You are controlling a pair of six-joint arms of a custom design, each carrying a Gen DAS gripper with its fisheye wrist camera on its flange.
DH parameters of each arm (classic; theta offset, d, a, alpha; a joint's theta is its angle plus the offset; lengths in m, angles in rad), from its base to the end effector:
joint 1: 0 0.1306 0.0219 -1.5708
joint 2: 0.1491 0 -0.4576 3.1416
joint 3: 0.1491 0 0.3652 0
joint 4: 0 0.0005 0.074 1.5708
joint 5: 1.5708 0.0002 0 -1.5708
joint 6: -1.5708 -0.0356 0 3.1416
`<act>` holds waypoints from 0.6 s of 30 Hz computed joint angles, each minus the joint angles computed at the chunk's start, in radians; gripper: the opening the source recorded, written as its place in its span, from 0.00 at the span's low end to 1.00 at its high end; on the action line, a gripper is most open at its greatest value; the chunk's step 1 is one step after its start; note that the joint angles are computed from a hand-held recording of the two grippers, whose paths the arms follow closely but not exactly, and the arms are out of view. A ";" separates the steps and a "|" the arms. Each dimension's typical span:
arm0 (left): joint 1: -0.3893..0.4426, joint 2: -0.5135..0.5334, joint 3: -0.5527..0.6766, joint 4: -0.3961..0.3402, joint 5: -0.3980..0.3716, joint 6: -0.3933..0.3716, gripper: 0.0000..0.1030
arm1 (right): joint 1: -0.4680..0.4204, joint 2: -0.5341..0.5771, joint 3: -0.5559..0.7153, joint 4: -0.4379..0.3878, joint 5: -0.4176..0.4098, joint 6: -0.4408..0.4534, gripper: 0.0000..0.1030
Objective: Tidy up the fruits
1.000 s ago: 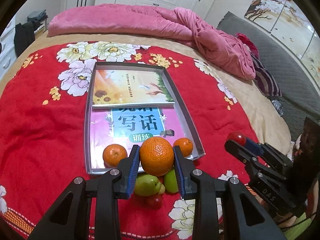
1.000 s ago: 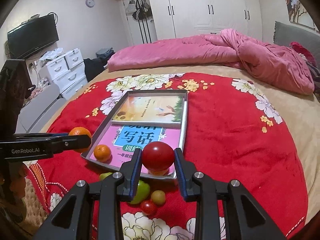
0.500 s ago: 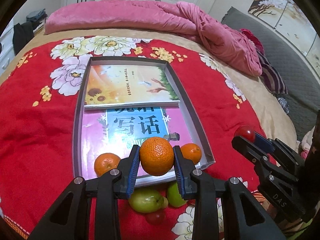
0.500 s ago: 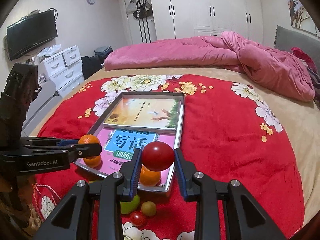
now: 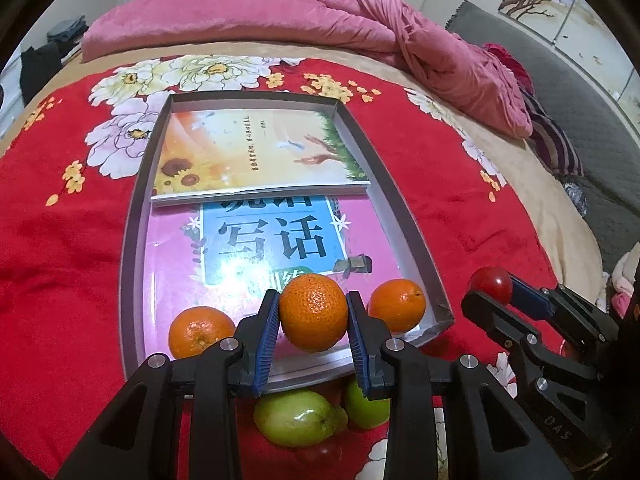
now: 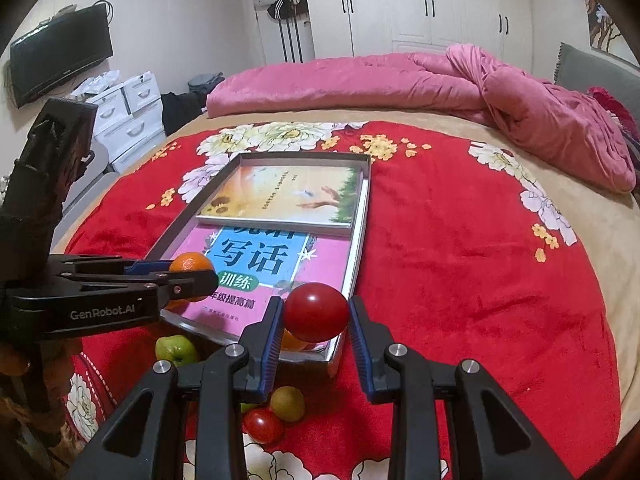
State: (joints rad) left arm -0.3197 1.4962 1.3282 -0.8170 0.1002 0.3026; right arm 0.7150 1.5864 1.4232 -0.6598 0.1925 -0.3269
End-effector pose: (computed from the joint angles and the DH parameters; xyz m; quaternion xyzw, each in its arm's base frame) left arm 0.4509 -0.1536 0.4346 0.0226 0.9561 -0.1339 0.2598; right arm 0.4059 0.3427 0.4427 -0.1442 0.9160 0.1033 0.3599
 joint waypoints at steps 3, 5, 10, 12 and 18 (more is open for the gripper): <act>-0.003 0.008 0.003 -0.002 -0.001 -0.004 0.33 | -0.001 0.006 -0.003 -0.002 -0.004 0.003 0.32; -0.004 0.012 0.003 -0.001 0.002 -0.005 0.33 | -0.002 0.012 -0.004 -0.005 -0.006 0.006 0.32; -0.009 0.020 0.004 -0.002 0.000 -0.012 0.33 | -0.003 0.022 -0.007 -0.008 -0.012 0.017 0.32; -0.010 0.023 0.004 -0.004 0.001 -0.011 0.33 | -0.004 0.027 -0.008 -0.011 -0.015 0.021 0.32; -0.012 0.032 0.006 -0.009 0.002 -0.015 0.33 | -0.002 0.036 -0.009 -0.010 -0.030 0.030 0.32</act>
